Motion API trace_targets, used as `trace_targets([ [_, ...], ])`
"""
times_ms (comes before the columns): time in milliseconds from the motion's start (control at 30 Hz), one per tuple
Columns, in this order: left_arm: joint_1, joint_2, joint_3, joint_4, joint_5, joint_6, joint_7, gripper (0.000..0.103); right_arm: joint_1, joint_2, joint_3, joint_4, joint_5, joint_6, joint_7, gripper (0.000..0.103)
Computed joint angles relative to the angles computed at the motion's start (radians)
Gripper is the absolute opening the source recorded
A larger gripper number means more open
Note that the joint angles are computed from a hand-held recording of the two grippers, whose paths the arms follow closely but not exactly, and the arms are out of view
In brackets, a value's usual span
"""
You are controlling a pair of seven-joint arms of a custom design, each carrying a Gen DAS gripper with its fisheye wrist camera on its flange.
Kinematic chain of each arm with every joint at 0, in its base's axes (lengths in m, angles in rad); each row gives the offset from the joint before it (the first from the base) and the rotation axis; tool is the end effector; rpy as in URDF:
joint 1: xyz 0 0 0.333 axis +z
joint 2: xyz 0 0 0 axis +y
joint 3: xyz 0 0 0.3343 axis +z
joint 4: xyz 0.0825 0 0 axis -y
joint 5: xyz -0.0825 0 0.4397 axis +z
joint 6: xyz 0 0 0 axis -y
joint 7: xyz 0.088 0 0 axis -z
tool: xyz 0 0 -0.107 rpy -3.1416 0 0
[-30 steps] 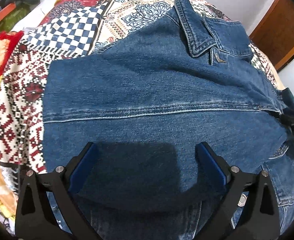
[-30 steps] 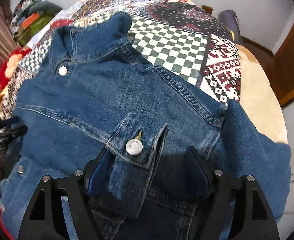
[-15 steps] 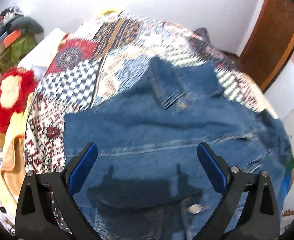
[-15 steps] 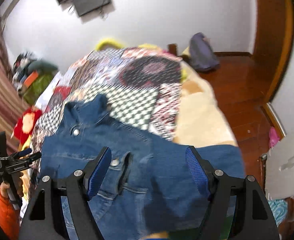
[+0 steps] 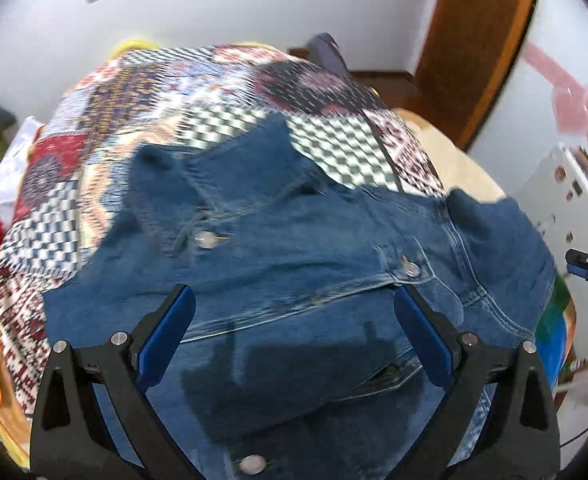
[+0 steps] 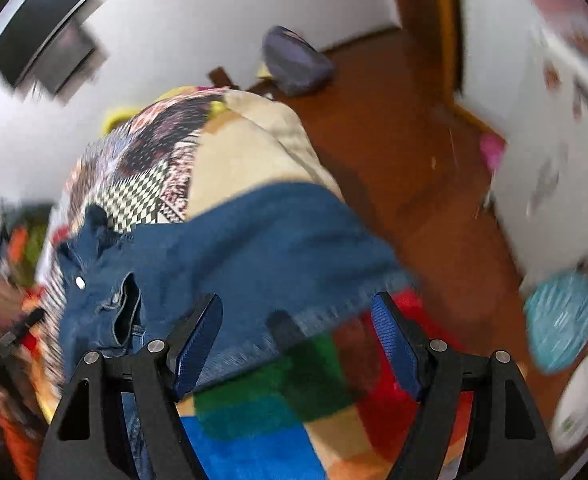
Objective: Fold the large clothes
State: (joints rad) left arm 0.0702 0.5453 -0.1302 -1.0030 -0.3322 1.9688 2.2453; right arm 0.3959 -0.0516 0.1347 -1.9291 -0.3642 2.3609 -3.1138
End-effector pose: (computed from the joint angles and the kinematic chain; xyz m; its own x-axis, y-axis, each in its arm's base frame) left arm 0.8038 -0.0353 0.6140 -0.6093 -0.7902 0.0658 -0.6874 0.4851 -0.5405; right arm 0.5512 0.3198 0.5637 -0.6377 -0.6406 -0.4277 -0.5469 0.7676 -0.3342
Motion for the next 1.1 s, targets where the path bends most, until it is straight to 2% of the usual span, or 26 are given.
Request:
trace_targets([
  [133,-0.037,0.042,0.009,0.03,0.057,-0.052,-0.012,0.1,-0.016,-0.045,-0.012,-0.133,0.043,0.178,0.095,0.075],
  [200,-0.047,0.069,0.011,0.059,0.076,-0.09,-0.025,0.1,-0.027,-0.046,-0.012,-0.158,0.019,0.228,0.16,0.075],
  [300,-0.058,0.101,0.014,0.086,0.097,-0.137,-0.044,0.1,-0.038,-0.033,-0.021,-0.171,0.028,0.289,0.179,0.076],
  [400,-0.065,0.103,0.015,0.071,0.112,-0.147,-0.05,0.1,-0.05,-0.005,-0.029,-0.164,0.033,0.319,0.196,0.076],
  [500,-0.063,0.086,0.014,0.038,0.111,-0.125,-0.046,0.1,-0.058,0.022,-0.03,-0.14,0.004,0.307,0.218,0.076],
  [633,-0.056,0.089,0.013,0.05,0.102,-0.133,-0.05,0.1,-0.059,0.067,-0.032,-0.076,-0.063,0.251,0.243,0.074],
  [733,-0.047,0.079,0.014,0.044,0.1,-0.127,-0.04,0.1,-0.054,0.079,-0.034,-0.047,-0.108,0.234,0.259,0.055],
  [800,-0.044,0.07,0.014,0.034,0.098,-0.115,-0.035,0.1,-0.048,0.083,-0.034,-0.022,-0.164,0.209,0.274,0.038],
  [867,-0.035,0.053,0.013,0.015,0.089,-0.098,-0.026,0.1,-0.037,0.086,-0.031,0.01,-0.241,0.173,0.294,0.03],
  [967,-0.017,0.034,0.01,0.0,0.062,-0.082,-0.02,0.1,-0.019,0.093,-0.026,0.064,-0.352,0.121,0.323,0.024],
  [1100,0.013,0.018,0.009,0.002,0.023,-0.074,-0.02,0.1,0.013,0.135,-0.017,0.202,-0.465,0.041,0.26,0.02],
])
